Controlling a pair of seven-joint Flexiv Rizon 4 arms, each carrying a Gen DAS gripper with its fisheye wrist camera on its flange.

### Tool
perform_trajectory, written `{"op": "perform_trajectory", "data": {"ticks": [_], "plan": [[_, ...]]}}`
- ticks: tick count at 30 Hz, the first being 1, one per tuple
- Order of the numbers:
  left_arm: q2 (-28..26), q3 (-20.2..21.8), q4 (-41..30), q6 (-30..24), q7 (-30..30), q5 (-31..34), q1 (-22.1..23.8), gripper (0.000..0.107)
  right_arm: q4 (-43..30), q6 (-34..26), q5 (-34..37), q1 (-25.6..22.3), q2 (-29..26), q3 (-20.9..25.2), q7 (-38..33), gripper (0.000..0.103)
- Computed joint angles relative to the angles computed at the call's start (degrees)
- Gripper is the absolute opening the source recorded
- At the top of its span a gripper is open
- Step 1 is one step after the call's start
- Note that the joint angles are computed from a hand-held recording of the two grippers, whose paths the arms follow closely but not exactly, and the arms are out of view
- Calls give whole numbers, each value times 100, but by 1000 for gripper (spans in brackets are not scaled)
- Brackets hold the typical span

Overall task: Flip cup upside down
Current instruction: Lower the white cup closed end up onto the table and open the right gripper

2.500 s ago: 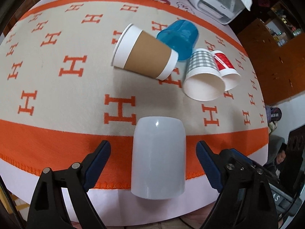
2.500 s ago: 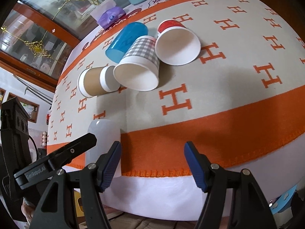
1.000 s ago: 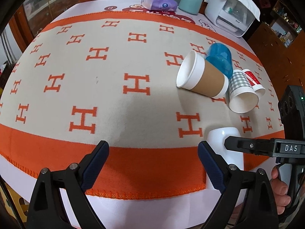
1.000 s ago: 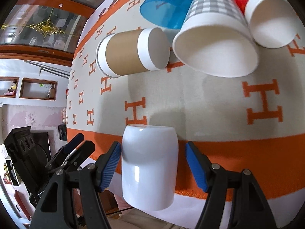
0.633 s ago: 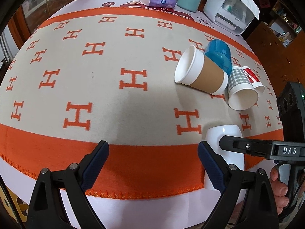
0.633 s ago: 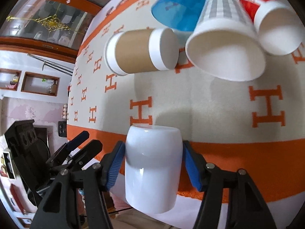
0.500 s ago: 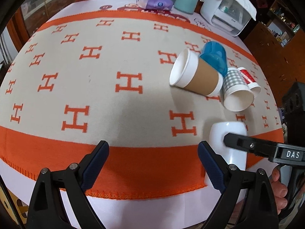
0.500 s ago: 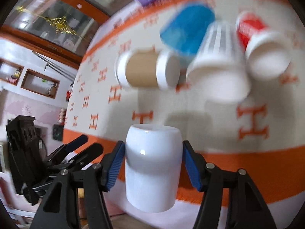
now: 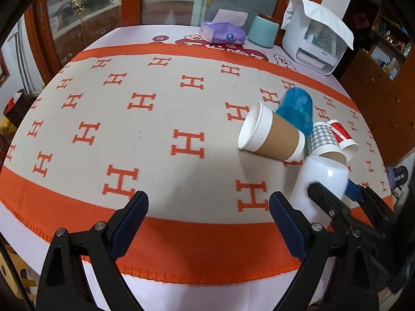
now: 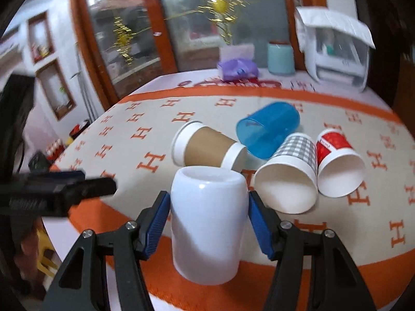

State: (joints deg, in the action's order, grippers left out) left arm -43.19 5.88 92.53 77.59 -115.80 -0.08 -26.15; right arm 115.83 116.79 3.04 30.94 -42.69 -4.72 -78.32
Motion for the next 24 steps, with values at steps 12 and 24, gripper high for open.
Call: {"op": "perform_trajectory", "data": {"ticks": [12,24], "plan": [[10,4,137,53,7,37,-104,94,420,765,506,347,-48,-76,-927,61],[171,-58,377,256,92,-11,-136,98,622,691,643,140,245,191,-686,72]]}}
